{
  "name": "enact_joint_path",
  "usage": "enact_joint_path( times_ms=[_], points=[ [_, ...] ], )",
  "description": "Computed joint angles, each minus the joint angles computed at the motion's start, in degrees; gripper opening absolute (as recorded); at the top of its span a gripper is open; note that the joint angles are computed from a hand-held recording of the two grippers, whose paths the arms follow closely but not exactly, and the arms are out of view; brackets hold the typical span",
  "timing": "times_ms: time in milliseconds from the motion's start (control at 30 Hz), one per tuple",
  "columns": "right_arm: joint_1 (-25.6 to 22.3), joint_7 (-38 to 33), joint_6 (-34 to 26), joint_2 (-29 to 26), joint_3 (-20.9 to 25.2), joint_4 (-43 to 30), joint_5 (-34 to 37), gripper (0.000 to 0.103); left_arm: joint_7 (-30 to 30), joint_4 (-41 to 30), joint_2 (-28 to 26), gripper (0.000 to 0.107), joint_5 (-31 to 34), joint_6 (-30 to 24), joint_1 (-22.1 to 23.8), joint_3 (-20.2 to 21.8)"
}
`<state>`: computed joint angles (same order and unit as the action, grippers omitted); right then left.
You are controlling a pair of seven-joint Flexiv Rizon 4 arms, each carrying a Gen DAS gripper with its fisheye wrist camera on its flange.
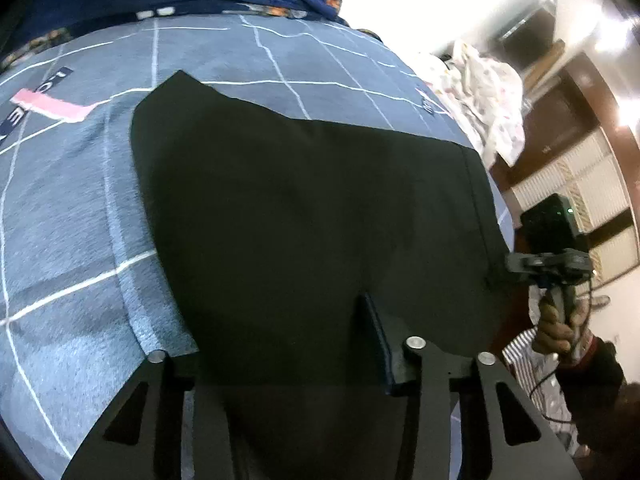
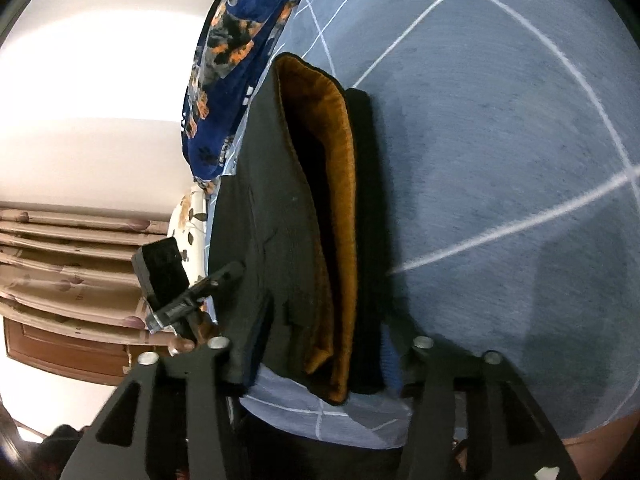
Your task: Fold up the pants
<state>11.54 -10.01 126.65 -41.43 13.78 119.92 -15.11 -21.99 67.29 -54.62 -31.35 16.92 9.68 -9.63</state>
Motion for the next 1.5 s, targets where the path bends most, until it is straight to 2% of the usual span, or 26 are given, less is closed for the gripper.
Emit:
enact_joint_path(
  times_ms=[67, 167, 233, 267, 300, 433, 500, 733, 967, 1333, 1500],
  points=[
    [-1.0, 0.7, -0.5, -0.2, 0.6, -1.0, -1.3, 0.066, 0.0, 1.6, 0.8, 0.036, -0.3, 2.2, -0.1, 0.2],
    [-2.2, 1.9, -2.0, -0.7, 1.2, -2.2, -2.9, 0.066, 2.5, 5.8, 3.1, 0.034, -0.7, 7.2, -0.2, 0.0],
    [-3.0, 2.2, -2.9, -1.1, 1.4, -3.0, -4.5, 0.055, 4.9, 9.4, 4.9, 0.032, -1.2, 11.8, -0.4, -0.2],
    [-3.4, 2.5, -6.1, -0.6, 1.5, -3.3, -6.2, 0.036, 6.1, 11.1, 5.8, 0.031, -1.5, 14.0, -0.5, -0.4],
    [-4.1, 2.7, -9.0, -0.4, 1.9, -3.7, -7.6, 0.03, 7.7, 13.3, 7.0, 0.03, -1.9, 16.7, -0.5, -0.6],
    [-1.7, 1.0, -7.8, 0.2, 0.7, -3.1, -3.8, 0.026, 11.8, 18.2, 9.5, 0.025, -3.6, 23.7, -0.7, -1.6],
    [-0.1, -0.2, -7.7, 0.8, -0.4, -3.1, -1.8, 0.024, 12.8, 19.6, 10.3, 0.024, -4.3, 25.5, -0.7, -1.9],
    [3.2, -2.6, -6.0, 1.4, -1.9, -4.2, 3.6, 0.022, 14.4, 21.5, 11.6, 0.024, -6.0, 27.8, -0.1, -2.3],
    [3.8, -3.6, -9.8, 1.4, -1.5, -8.2, 3.2, 0.022, 15.2, 22.6, 12.5, 0.023, -7.9, 29.7, 1.0, -2.3],
    [2.0, -4.9, -16.3, -2.3, 2.3, -18.4, -0.8, 0.022, 14.5, 19.0, 11.4, 0.023, -11.1, 29.8, 4.1, -2.1],
    [-0.3, -6.0, -20.6, -6.8, 6.9, -26.6, -4.3, 0.022, 11.8, 14.1, 9.2, 0.023, -11.7, 29.1, 5.7, -1.8]
  ],
)
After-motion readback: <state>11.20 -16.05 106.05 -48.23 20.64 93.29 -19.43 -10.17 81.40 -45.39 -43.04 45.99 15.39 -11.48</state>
